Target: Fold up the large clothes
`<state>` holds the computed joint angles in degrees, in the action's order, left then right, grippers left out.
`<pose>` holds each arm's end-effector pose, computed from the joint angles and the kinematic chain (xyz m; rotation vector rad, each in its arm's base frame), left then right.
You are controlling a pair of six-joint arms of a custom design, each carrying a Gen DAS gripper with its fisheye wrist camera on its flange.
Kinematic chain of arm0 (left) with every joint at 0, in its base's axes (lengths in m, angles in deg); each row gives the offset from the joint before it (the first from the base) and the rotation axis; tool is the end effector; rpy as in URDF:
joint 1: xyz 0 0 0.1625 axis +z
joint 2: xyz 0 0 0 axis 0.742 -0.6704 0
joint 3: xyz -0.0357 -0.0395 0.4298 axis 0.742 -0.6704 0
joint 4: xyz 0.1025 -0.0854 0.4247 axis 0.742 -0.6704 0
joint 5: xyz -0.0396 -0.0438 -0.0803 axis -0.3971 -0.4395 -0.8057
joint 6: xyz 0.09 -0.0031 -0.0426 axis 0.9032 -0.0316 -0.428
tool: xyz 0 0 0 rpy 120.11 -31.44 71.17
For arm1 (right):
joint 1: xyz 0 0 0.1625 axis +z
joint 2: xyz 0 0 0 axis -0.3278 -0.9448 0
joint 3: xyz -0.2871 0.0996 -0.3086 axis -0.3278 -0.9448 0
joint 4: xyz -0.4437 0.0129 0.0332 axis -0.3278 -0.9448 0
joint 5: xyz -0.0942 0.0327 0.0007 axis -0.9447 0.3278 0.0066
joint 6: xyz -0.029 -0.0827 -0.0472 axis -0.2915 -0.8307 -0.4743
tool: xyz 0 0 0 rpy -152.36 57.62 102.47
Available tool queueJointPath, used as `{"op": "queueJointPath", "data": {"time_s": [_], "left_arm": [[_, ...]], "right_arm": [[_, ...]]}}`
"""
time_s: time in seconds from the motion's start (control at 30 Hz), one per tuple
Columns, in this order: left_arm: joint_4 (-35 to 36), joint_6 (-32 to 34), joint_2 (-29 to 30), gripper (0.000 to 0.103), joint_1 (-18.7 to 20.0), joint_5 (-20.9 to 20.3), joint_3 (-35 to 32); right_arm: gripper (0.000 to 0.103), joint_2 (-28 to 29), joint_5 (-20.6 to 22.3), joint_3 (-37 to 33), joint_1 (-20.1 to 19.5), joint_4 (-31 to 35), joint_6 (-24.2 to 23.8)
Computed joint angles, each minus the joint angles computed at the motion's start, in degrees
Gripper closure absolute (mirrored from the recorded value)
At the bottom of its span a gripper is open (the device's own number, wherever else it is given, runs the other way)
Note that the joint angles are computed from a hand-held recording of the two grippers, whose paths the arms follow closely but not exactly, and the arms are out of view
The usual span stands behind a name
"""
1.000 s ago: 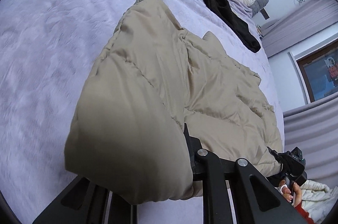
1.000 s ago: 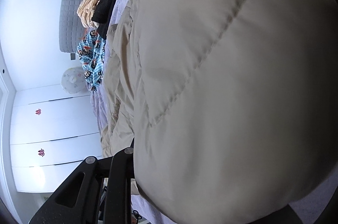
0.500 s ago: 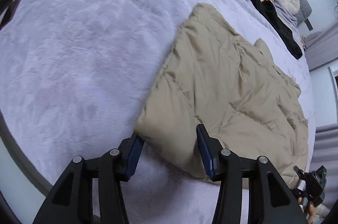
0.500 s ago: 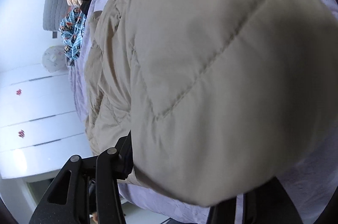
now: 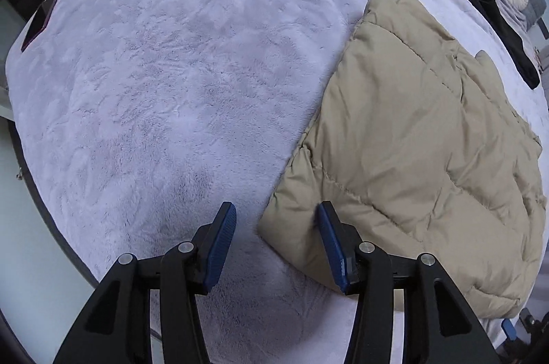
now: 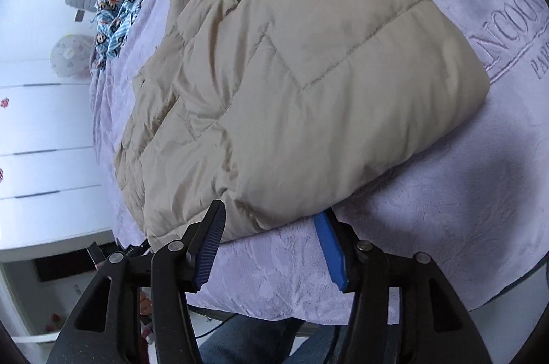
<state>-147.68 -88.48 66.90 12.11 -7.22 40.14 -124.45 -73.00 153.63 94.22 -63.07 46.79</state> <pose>-0.2845 -0.8782 0.0623 0.1731 2.4691 -0.1357 -0.0460 -0.6146 0.3857 -1.2051 -2.6297 0.9221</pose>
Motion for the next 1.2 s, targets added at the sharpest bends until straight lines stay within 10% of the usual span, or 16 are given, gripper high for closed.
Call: {"op": "queueJointPath", "data": {"time_s": [0.43, 0.53, 1.2], "left_arm": [[-9.7, 6.0, -7.7, 0.049, -5.0, -2.5, 11.0], [-12.7, 7.1, -9.3, 0.000, -6.4, -0.1, 14.3], [-7.8, 11.4, -9.2, 0.000, -7.0, -1.6, 11.5]], "right_arm": [[0.024, 1.2, -8.0, -4.0, 7.1, 5.4, -8.7], [0.024, 1.6, -10.3, -4.9, 8.5, 6.1, -10.3], [0.011, 1.9, -14.3, -1.6, 10.6, 1.2, -8.4]]}}
